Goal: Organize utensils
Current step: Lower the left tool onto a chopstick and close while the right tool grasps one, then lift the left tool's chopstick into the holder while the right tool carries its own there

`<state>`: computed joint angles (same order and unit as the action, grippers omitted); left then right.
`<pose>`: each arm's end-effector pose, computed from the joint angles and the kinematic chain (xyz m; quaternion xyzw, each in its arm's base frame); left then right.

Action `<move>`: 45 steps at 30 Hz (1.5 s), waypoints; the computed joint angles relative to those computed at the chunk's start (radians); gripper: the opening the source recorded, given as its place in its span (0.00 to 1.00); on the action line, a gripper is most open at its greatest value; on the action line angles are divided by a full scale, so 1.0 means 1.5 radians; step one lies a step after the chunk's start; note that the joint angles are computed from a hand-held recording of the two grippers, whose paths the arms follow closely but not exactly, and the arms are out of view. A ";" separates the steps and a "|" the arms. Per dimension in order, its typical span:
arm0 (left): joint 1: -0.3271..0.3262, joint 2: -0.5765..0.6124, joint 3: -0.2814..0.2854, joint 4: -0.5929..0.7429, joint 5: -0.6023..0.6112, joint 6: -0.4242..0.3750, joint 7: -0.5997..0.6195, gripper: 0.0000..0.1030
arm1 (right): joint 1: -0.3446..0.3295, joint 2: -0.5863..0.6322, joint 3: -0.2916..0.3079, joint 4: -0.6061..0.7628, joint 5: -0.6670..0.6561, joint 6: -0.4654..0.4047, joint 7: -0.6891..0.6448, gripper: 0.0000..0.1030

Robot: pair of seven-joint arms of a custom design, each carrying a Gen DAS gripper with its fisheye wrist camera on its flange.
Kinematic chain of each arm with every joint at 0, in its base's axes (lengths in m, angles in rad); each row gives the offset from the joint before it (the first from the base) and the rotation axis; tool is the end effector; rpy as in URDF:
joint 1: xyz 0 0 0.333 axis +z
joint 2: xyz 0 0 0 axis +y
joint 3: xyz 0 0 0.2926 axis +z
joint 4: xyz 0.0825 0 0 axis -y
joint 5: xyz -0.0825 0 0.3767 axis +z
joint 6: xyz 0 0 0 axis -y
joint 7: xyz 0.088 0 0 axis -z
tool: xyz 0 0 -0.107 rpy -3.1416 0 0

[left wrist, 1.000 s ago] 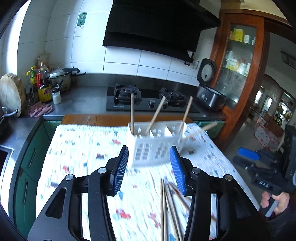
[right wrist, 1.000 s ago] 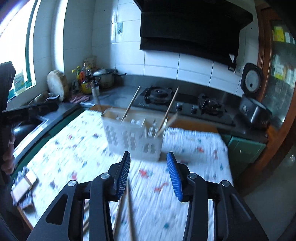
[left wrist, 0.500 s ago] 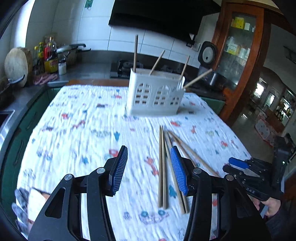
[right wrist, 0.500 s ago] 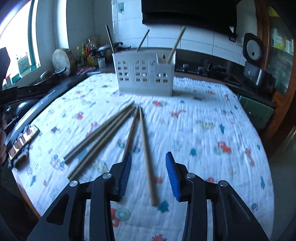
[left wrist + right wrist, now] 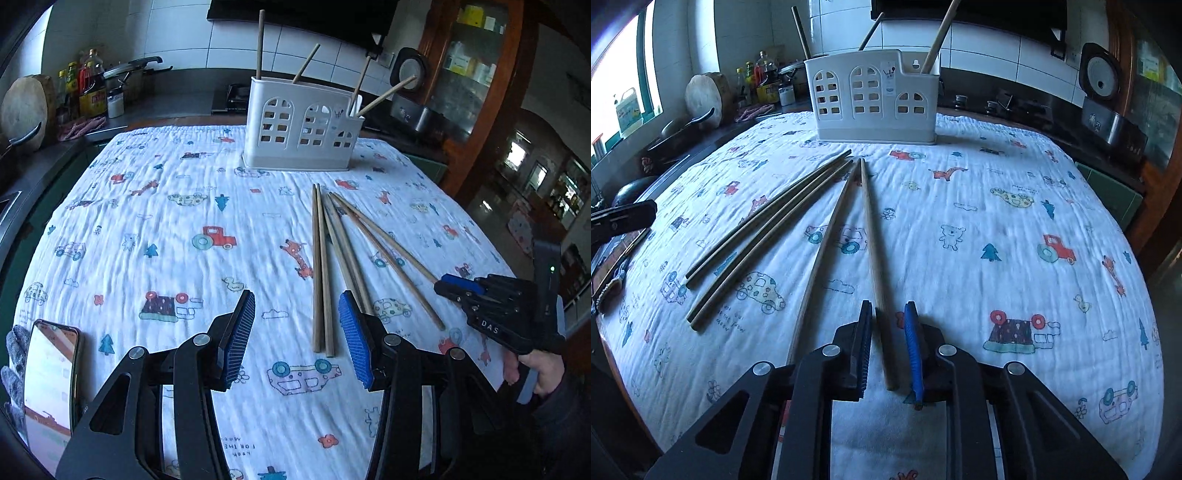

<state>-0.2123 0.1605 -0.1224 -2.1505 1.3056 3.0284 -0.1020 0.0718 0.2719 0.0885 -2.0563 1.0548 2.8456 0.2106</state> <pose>0.5066 -0.2518 0.3538 -0.6793 0.6206 -0.3360 0.2014 0.5992 0.0485 0.3244 -0.8202 0.4524 -0.1624 0.3101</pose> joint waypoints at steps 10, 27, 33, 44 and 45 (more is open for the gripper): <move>-0.001 0.083 -0.013 0.045 -0.170 0.014 0.183 0.16 | 0.009 0.001 0.009 -0.008 0.001 0.043 -0.022 0.08; -0.023 0.144 -0.007 0.095 -0.351 -0.004 0.368 0.11 | 0.009 0.000 0.005 -0.007 -0.014 0.031 0.002 0.08; -0.049 0.154 0.011 0.120 -0.347 -0.033 0.382 0.11 | 0.011 0.004 0.006 -0.006 -0.022 0.042 0.006 0.08; -0.081 0.091 0.057 0.090 -0.238 -0.020 0.265 0.05 | 0.002 -0.042 0.021 -0.019 0.051 0.044 -0.062 0.07; -0.081 0.080 0.061 0.087 -0.214 -0.019 0.244 0.05 | 0.004 -0.051 0.020 -0.020 0.064 0.042 -0.074 0.07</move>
